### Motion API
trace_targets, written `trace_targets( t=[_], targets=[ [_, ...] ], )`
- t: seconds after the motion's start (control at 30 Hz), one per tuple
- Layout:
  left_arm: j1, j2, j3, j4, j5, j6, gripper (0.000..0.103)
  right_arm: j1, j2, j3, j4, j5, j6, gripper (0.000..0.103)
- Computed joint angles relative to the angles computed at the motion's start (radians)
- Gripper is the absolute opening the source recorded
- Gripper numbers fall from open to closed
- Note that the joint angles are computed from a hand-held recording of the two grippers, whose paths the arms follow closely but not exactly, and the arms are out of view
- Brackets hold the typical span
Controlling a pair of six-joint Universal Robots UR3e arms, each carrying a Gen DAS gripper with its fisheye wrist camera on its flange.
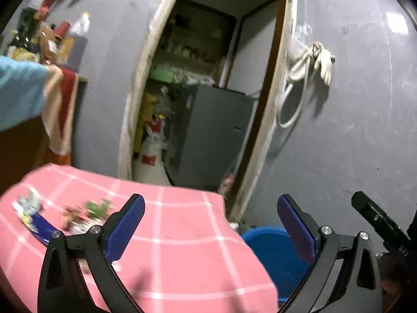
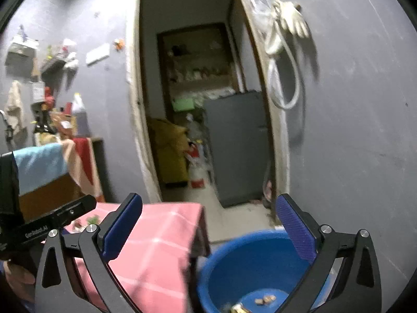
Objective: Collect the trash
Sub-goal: 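Move both open tools back toward the trash pile on the table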
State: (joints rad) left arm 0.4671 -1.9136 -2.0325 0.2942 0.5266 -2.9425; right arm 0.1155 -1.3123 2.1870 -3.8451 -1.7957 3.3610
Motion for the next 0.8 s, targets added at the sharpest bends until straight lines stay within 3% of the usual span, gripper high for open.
trace_targets(
  t=[0.23,0.47,0.6,0.8],
  targets=[
    [0.204,0.049,-0.077,0.091,-0.121,-0.005,0.1,0.162,0.108,-0.192,-0.033,-0.082,-0.047,0.103],
    [0.348,0.03,-0.07,0.135,-0.178,0.014,0.1,0.278,0.247,-0.418,-0.01,-0.127,-0.08,0.103],
    [0.398,-0.004,-0.045,0.144,-0.166,0.042,0.1,0.31,0.321,-0.531,0.034,-0.128,-0.073,0.103],
    [0.42,-0.079,0.018,0.042,-0.097,0.149,0.1,0.328,0.417,-0.673,0.143,-0.104,-0.055,0.103]
  ],
)
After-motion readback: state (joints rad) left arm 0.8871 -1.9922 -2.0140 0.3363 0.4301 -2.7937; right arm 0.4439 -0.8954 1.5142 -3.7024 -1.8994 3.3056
